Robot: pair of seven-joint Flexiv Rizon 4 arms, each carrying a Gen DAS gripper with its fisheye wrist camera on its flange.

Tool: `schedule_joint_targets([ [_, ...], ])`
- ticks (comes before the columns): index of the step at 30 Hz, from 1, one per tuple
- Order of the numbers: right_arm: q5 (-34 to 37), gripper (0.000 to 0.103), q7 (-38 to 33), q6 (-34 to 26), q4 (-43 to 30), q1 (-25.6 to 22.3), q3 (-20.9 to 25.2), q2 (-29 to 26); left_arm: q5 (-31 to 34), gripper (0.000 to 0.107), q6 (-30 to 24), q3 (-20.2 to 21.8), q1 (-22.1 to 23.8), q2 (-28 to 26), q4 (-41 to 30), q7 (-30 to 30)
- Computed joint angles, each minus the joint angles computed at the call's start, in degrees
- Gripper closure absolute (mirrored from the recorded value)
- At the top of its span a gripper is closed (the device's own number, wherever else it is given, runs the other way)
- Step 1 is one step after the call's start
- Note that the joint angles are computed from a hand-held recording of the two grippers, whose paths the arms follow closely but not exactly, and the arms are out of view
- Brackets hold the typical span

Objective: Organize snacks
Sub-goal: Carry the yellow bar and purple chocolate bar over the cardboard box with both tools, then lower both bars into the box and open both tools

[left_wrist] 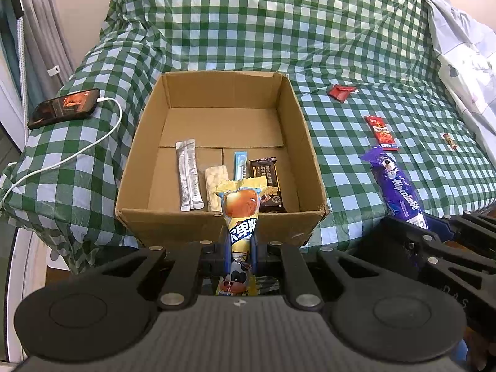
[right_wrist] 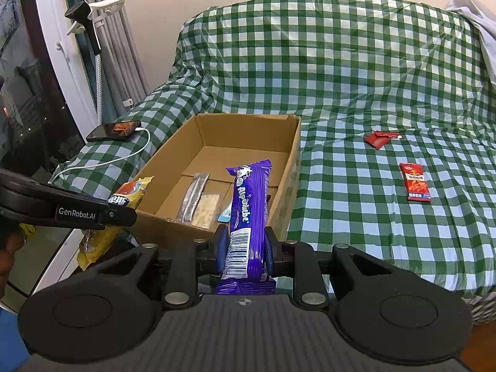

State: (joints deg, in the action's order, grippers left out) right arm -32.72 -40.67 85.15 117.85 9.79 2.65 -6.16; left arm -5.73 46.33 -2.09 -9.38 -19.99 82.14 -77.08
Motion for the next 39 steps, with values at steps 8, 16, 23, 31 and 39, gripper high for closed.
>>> schedule_joint_targets([
  [8, 3.2, 0.078, -2.9, -2.3, -1.2, 0.1, 1.0, -0.6, -0.4, 0.094, -0.7, 0.0, 0.3, -1.1, -1.1, -0.3],
  [16, 5.8, 0.078, -5.7, -5.6, -3.4, 0.7, 1.5, -1.5, -0.9, 0.094, -1.9, 0.1, 0.9, -2.8, -3.1, -0.9],
  [23, 6.3, 0.078, -7.4, -7.7, -6.0, 1.4, 1.3, -3.1, -0.8, 0.094, -3.0, 0.5, 1.3, -5.1, -6.3, -1.8],
  [31, 9.4, 0.078, -10.7, -10.1, -10.0, 1.7, 1.6, -5.6, -0.4, 0.094, -4.7, 0.9, 1.6, -8.1, -10.6, -3.2],
  [39, 13.6, 0.078, -14.6, -12.2, -14.4, 1.8, 2.4, -8.4, 0.4, 0.094, -6.9, 1.2, 1.7, -11.9, -16.4, -3.9],
])
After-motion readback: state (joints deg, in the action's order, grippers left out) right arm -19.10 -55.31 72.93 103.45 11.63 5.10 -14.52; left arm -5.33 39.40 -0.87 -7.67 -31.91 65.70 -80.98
